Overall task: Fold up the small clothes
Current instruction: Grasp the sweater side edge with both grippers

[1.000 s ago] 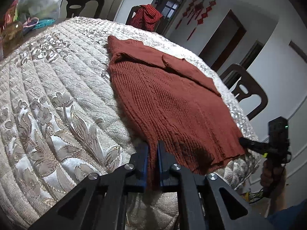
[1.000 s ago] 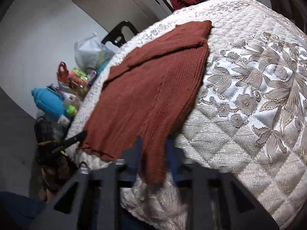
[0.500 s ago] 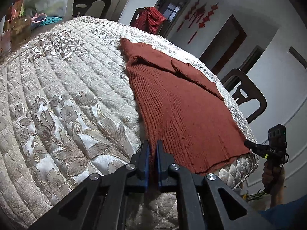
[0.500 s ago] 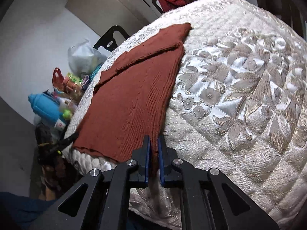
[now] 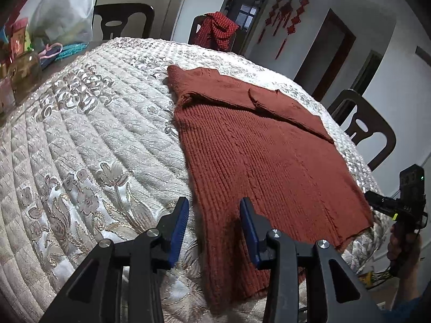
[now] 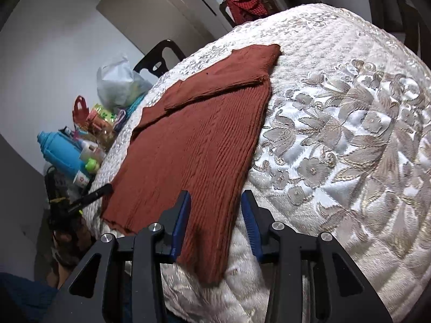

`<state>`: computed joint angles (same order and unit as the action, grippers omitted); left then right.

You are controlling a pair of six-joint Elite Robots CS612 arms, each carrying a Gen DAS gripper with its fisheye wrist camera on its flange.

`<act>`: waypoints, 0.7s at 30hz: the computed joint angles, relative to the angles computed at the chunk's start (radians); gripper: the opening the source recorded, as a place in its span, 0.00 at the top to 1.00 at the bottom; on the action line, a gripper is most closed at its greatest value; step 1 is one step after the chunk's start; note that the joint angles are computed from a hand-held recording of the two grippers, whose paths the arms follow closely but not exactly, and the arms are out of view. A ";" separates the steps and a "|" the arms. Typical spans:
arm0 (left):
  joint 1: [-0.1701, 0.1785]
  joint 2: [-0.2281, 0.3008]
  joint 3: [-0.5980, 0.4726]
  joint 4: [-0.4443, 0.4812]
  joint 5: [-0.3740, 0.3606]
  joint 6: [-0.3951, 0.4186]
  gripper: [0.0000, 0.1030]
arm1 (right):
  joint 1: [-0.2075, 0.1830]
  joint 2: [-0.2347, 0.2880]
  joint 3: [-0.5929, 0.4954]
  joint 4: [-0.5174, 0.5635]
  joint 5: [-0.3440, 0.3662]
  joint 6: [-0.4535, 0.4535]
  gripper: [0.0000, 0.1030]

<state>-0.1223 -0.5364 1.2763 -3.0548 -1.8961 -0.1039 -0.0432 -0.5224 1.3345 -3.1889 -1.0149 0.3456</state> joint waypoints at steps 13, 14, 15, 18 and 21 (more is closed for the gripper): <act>0.000 -0.031 0.074 -0.036 -0.056 0.026 0.59 | -0.005 -0.001 0.022 -0.001 0.126 -0.007 0.61; 0.002 -0.031 0.073 -0.033 -0.066 0.027 0.59 | -0.003 -0.002 0.025 -0.001 0.126 -0.014 0.61; 0.003 -0.030 0.070 -0.029 -0.076 0.023 0.59 | -0.001 -0.004 0.028 -0.004 0.115 -0.026 0.61; 0.009 -0.024 0.062 -0.026 -0.110 0.006 0.59 | 0.001 -0.002 0.025 -0.008 0.113 -0.022 0.62; 0.014 -0.016 0.054 -0.033 -0.129 -0.018 0.70 | 0.001 0.003 0.016 0.005 0.102 -0.014 0.80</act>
